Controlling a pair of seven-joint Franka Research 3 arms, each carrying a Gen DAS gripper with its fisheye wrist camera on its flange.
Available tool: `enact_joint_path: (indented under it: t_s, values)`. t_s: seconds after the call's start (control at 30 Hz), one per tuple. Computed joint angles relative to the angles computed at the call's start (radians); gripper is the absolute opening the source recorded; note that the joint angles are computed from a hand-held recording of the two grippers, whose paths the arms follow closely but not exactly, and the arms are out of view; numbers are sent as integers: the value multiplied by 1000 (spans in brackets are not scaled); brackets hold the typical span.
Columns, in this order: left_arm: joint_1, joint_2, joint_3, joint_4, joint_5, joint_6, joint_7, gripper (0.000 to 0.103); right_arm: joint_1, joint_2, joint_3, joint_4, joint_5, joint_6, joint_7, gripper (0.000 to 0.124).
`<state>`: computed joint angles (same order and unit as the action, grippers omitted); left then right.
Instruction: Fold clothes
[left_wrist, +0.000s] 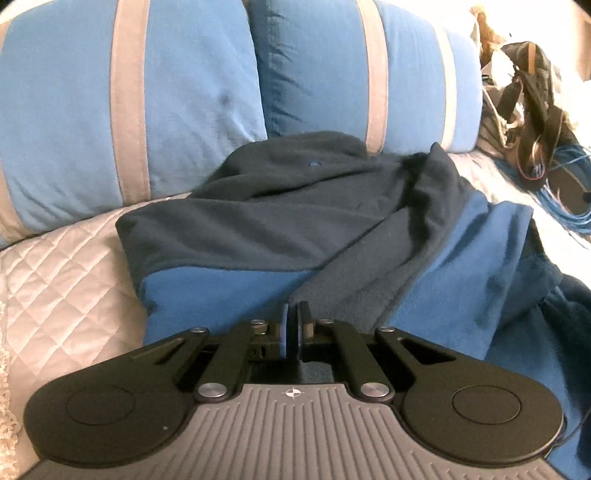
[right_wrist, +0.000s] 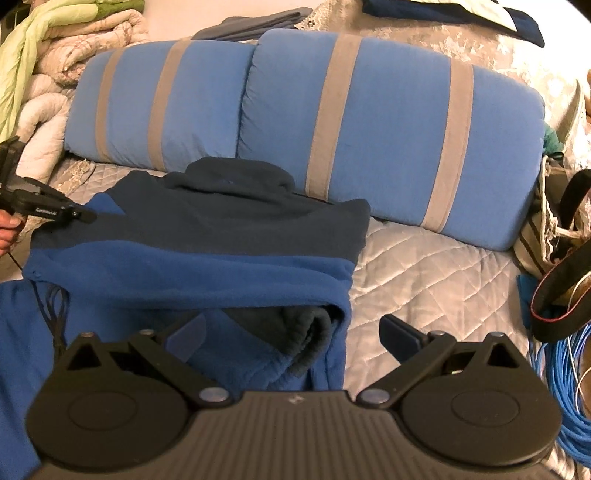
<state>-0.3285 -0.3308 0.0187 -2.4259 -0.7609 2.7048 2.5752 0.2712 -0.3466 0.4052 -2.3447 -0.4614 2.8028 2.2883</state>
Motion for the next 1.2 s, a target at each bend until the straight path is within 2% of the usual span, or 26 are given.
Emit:
enact_joint_path:
  t_s: [0.17, 0.27, 0.33, 0.37, 0.4, 0.5, 0.57, 0.63, 0.73, 0.87, 0.93, 0.97, 1.0, 1.07, 1.13, 1.2]
  values:
    - [20, 17, -22, 15, 64, -1, -53, 6, 3, -20, -9, -18, 17, -4, 9, 103]
    - [41, 33, -38, 46, 137, -49, -109, 9, 12, -23, -24, -24, 36, -2, -29, 103]
    - [51, 50, -45, 80, 170, -91, -146, 20, 17, -14, -37, -21, 51, 9, -65, 103]
    - [54, 61, -47, 102, 175, -114, -160, 30, 20, -1, -47, -14, 59, 22, -91, 103]
    - [48, 70, -43, 121, 152, -128, -150, 35, 23, 16, -56, -5, 71, 36, -112, 103]
    - [39, 114, -59, 181, 97, -139, -119, 43, 45, 111, -104, 48, 143, 94, -186, 103]
    - [44, 157, -89, 223, 107, -141, -130, 43, 68, 192, -143, 99, 209, 126, -252, 101]
    - [49, 209, -122, 270, 128, -154, -148, 43, 99, 278, -185, 160, 312, 137, -318, 97]
    - [61, 277, -163, 323, 140, -178, -149, 43, 135, 384, -227, 235, 598, 148, -487, 92]
    - [80, 332, -208, 361, 126, -213, -138, 42, 141, 479, -251, 302, 714, 143, -506, 89]
    - [86, 338, -226, 361, 140, -213, -138, 31, 139, 514, -256, 322, 766, 140, -500, 85]
    - [87, 339, -232, 356, 150, -205, -142, 10, 130, 526, -247, 329, 810, 134, -515, 76]
    - [87, 332, -238, 343, 154, -179, -147, 6, 120, 536, -236, 334, 857, 126, -533, 69]
    - [88, 315, -240, 317, 127, -132, -142, 5, 124, 542, -237, 331, 890, 128, -535, 36]
    - [87, 297, -234, 295, 71, -91, -122, 5, 128, 541, -236, 316, 924, 145, -529, 27]
    - [85, 281, -224, 285, 22, -86, -96, 5, 148, 535, -254, 299, 906, 171, -491, 24]
